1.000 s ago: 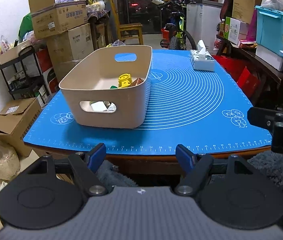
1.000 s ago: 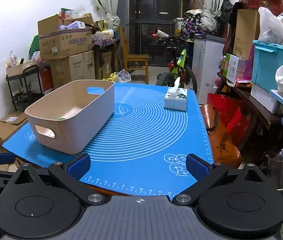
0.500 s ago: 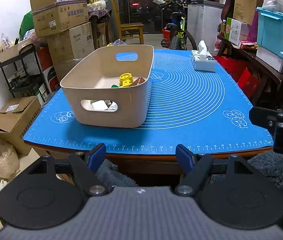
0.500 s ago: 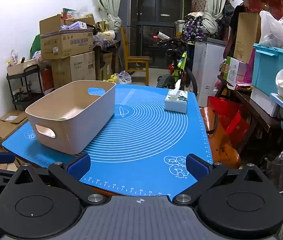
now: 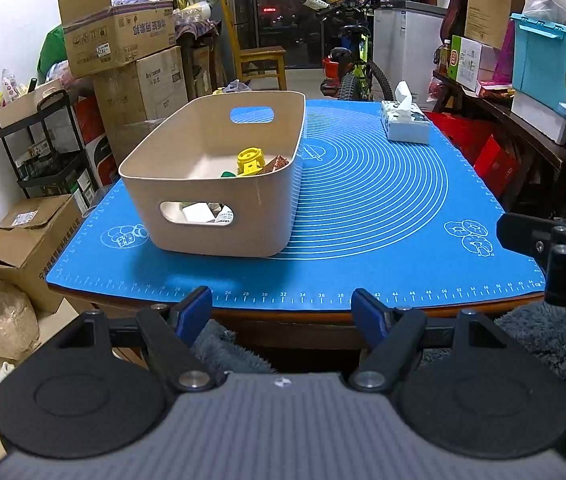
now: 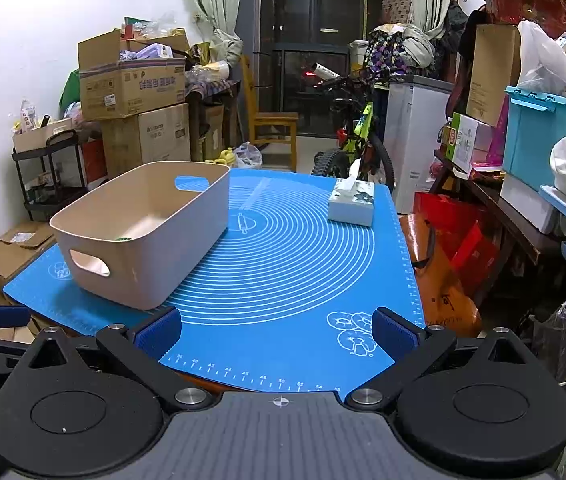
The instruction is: Organize rigid objects
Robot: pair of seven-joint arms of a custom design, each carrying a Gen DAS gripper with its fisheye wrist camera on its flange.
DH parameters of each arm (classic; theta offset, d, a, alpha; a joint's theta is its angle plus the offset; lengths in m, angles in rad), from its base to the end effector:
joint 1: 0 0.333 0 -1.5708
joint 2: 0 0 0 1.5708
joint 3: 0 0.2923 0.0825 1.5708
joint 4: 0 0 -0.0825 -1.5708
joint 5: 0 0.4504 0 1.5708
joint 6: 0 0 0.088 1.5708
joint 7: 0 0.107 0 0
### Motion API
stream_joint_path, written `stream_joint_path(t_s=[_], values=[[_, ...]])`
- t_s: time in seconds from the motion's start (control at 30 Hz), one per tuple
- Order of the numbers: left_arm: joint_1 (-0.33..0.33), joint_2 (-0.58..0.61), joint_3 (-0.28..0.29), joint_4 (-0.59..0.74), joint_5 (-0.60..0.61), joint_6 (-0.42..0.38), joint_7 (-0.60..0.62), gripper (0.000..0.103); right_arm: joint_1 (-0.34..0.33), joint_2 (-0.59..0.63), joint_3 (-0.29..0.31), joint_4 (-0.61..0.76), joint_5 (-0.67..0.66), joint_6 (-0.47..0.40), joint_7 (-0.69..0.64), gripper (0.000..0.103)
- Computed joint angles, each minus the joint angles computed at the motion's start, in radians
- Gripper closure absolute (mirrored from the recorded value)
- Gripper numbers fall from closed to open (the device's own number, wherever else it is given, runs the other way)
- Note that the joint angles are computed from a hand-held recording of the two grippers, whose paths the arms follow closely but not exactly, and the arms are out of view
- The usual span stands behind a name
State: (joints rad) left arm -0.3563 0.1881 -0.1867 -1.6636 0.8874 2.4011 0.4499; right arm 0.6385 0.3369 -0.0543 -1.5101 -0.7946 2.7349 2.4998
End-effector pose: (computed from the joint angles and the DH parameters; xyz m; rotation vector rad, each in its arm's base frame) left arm 0.6259 -0.3609 0.5184 -1.7321 1.5904 -0.6922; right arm 0.6202 0.4500 0.5276 -1.7570 1.3473 -0.7870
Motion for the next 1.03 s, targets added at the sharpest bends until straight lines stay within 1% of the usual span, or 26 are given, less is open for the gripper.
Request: stream_joint_path(t_s=[0.9,1.03], values=[[-0.005,0.005,0.002,0.009,0.005,-0.005,-0.001,0.026,-0.001,-0.001,-0.001,-0.002,0.001,0.002,0.000,0.002],[-0.009,0.008,0.002,0.019,0.018,-0.016,-0.003,0.026,-0.001,-0.002,-0.001,-0.003,0.002,0.002,-0.001,0.002]])
